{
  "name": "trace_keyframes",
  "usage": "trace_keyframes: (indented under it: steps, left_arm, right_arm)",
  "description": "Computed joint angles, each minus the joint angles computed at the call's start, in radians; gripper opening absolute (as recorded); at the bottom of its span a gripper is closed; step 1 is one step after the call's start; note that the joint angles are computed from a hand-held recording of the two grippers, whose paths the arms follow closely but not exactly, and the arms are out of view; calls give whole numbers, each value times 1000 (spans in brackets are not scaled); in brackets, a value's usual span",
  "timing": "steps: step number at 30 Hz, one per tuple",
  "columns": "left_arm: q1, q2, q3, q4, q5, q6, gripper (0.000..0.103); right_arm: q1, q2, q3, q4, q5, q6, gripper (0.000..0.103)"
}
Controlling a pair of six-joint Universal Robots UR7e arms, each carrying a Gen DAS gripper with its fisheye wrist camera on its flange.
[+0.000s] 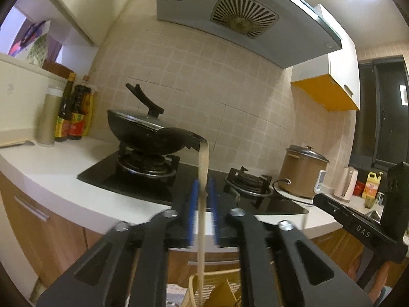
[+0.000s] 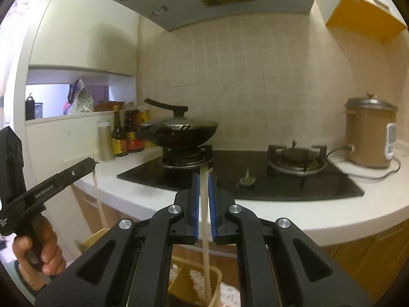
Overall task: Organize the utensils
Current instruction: 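Lift both chopsticks over the tan basket and open both tools to drop them, then move both open tools back down to the remaining chopsticks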
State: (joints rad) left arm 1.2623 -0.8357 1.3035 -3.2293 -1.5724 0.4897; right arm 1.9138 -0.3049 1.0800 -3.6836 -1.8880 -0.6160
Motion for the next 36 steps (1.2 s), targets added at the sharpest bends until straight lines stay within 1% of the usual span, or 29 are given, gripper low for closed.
trace_keyframes:
  steps: [1,4,7,9,10,12,13,14,15,17,18,19,20,21,22,24,26,27,29,30,33,35,36]
  left_arm:
    - [0,-13,12,1,0,-3,26]
    - [0,-46,34,36,-5,-20,26]
    - [-4,-101,82,65,-5,-32,26]
    - [-10,-133,116,71,3,-35,27]
    - [-13,-152,134,76,5,-39,29]
    - [-19,-196,173,100,7,-48,29]
    - [-21,-212,188,108,8,-51,31]
    - [-27,-240,213,126,15,-54,33]
    - [-34,-258,229,139,29,-53,33]
    - [-50,-297,271,148,66,-43,33]
    - [-56,-315,290,154,75,-39,33]
    - [-63,-332,307,167,90,-38,36]
    - [-72,-354,326,191,115,-39,39]
    - [-79,-372,341,222,130,-39,42]
    - [-88,-394,360,265,153,-41,42]
    - [-101,-423,397,313,201,-33,44]
    - [-112,-447,437,346,244,-13,45]
    - [-116,-457,456,356,262,-4,46]
    - [-119,-476,489,388,287,2,48]
    - [-118,-483,499,406,293,-1,50]
    - [-106,-497,516,487,302,-31,53]
    - [-92,-500,520,551,302,-58,55]
    - [-84,-500,522,578,304,-71,55]
  right_arm:
    - [1,-7,14,-2,-2,4,7]
    - [7,-41,76,-12,-10,32,7]
    - [17,-80,153,-24,-19,59,7]
    - [27,-103,202,-35,-35,66,11]
    - [33,-115,229,-45,-47,70,13]
    - [45,-138,279,-59,-65,80,21]
    - [55,-153,313,-74,-80,87,24]
    - [63,-163,336,-85,-90,89,31]
    - [70,-170,355,-96,-98,91,42]
    - [90,-193,414,-118,-113,99,56]
    - [103,-200,434,-120,-136,105,59]
    - [115,-200,439,-113,-169,110,61]
    - [130,-197,441,-98,-221,116,64]
    - [144,-192,441,-84,-272,127,64]
    - [157,-191,448,-58,-322,156,65]
    - [177,-193,464,25,-408,235,70]
    - [190,-192,476,86,-469,301,70]
    - [195,-196,488,145,-500,353,70]
    - [200,-197,496,226,-549,422,70]
    - [201,-200,505,292,-585,483,70]
    - [193,-211,530,405,-610,572,70]
    - [187,-210,549,446,-638,622,71]
    - [182,-213,556,464,-635,649,74]
